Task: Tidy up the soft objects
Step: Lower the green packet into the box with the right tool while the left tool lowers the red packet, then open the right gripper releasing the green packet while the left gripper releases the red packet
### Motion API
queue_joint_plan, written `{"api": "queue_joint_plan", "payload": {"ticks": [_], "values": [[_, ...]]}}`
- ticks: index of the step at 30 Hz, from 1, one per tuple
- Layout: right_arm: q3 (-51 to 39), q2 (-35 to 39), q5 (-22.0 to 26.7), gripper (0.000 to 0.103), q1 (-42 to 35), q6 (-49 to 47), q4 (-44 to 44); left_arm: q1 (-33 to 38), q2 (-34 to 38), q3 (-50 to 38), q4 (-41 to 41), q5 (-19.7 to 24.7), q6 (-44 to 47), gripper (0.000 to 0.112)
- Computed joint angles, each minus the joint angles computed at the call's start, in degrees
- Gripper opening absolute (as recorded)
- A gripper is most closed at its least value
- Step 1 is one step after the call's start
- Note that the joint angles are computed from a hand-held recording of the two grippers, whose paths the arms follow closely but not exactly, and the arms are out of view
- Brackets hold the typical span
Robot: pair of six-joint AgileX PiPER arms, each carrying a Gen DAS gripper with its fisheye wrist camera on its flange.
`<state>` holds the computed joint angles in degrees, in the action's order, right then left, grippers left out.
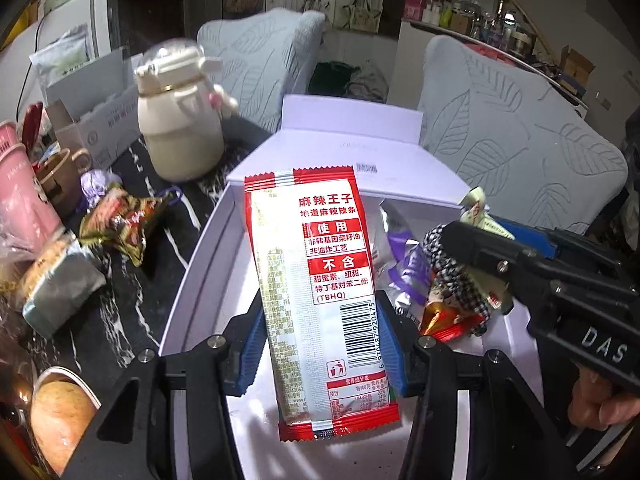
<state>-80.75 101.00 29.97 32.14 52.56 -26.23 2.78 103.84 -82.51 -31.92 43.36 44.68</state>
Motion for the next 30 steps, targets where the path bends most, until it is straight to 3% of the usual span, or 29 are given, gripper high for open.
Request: {"api": "queue_joint_plan", "payload": {"ticks": [6,15,17,19,25,30], "values": [[0.66,0.69,-0.09,0.038,-1.11,0.42,0.52,0.11,1.64,-1.62,2.66,0.91,-3.54,0.050],[-2.47,3.95,4.37,0.039,-0.85,-0.99,1.68,-0.63,3.79,-4.38,7.56,3.10,-9.11,0.050],[-2.50,3.94,4.34,0.041,-1.09,-2.01,2.76,-0.92,4.32,-5.05,8.91,3.61,-10.26,0.050],[-2.12,3.47,3.86,0.056,-1.29,-2.77,3.55,-0.70,4.26,-5.05,8.13,3.93,-9.56,0.050],[-2.41,1.90,4.74,0.060,-0.19,-1.07,1.43,-1.56,2.06,-3.44,10.17,2.52,-10.84,0.051],[-1.96,0.25,6.23,0.062,0.97,-0.68,0.98,-1.68,-0.39,-1.68,12.04,0.91,-12.98,0.073]]}}
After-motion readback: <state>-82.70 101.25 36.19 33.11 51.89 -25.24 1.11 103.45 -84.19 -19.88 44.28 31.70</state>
